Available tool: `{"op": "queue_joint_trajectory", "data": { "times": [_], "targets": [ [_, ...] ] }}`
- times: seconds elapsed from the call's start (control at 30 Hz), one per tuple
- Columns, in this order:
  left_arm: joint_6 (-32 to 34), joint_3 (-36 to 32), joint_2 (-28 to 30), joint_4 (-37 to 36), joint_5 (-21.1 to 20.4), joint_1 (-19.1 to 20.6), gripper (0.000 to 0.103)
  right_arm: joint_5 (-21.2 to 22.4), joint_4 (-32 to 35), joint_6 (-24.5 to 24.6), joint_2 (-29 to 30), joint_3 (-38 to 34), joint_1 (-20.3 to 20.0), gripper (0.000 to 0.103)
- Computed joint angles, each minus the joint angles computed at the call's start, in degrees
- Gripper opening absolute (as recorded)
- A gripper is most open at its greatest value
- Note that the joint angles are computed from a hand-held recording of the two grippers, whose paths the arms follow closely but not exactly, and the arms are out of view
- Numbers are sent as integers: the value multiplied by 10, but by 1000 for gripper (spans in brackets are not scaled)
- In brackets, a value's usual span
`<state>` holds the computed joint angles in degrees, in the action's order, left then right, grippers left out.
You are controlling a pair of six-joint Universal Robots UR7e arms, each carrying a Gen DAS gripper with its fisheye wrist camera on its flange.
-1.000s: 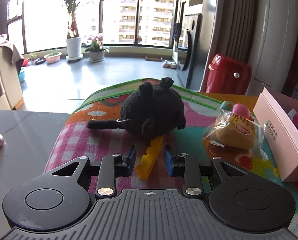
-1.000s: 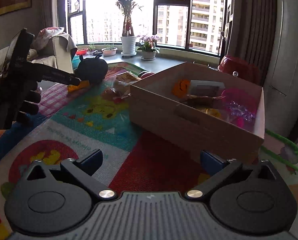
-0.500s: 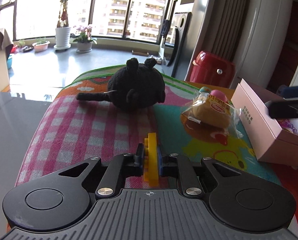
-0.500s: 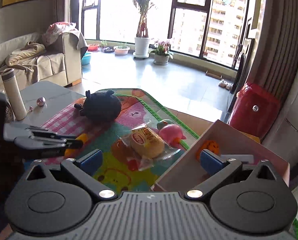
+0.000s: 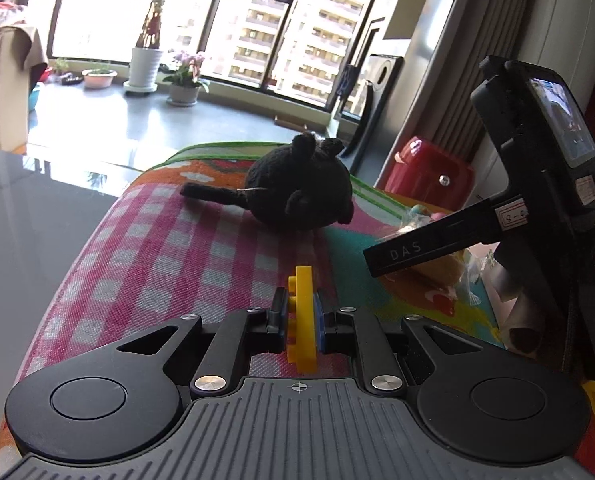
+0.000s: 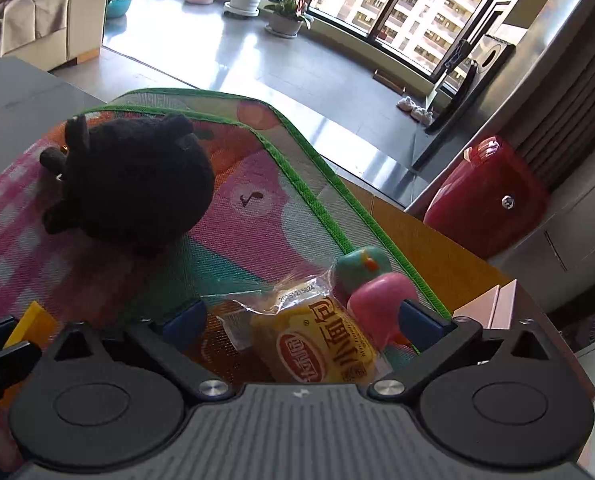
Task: Organize objects
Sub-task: 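Grasp the bagged bun with the right tool while the left tool holds the yellow piece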
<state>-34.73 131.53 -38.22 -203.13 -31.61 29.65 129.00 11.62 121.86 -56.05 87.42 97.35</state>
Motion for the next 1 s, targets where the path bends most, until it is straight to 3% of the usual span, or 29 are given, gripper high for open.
{"op": "queue_joint_trajectory", "data": {
  "times": [0.03,0.13,0.23,0.3,0.47,0.63,0.73,0.87,0.9,1.0],
  "targets": [
    [-2,1,0,-1,3,0,15,-10,6,-2,-8,9,0,72],
    [-11,3,-2,-2,1,1,15,-24,-2,-38,-42,56,6,63],
    [-10,4,-2,0,2,0,16,-58,47,-31,-89,100,8,58],
    [-10,2,-1,9,8,-4,16,-90,93,-19,-128,132,2,58],
    [-53,11,-11,56,14,-20,15,-152,138,-53,-253,226,-36,58],
    [-109,27,-26,107,-4,-58,15,-170,132,-87,-357,283,-106,58],
    [-128,29,-33,135,-14,-85,15,-200,114,-115,-415,308,-162,58],
    [-146,16,-35,192,-33,-108,15,-246,118,-114,-458,314,-218,58],
    [-150,11,-34,207,-40,-111,15,-259,120,-112,-467,315,-230,60],
    [-169,-4,-27,244,-59,-119,15,-315,128,-119,-500,326,-283,78]
  ]
}}
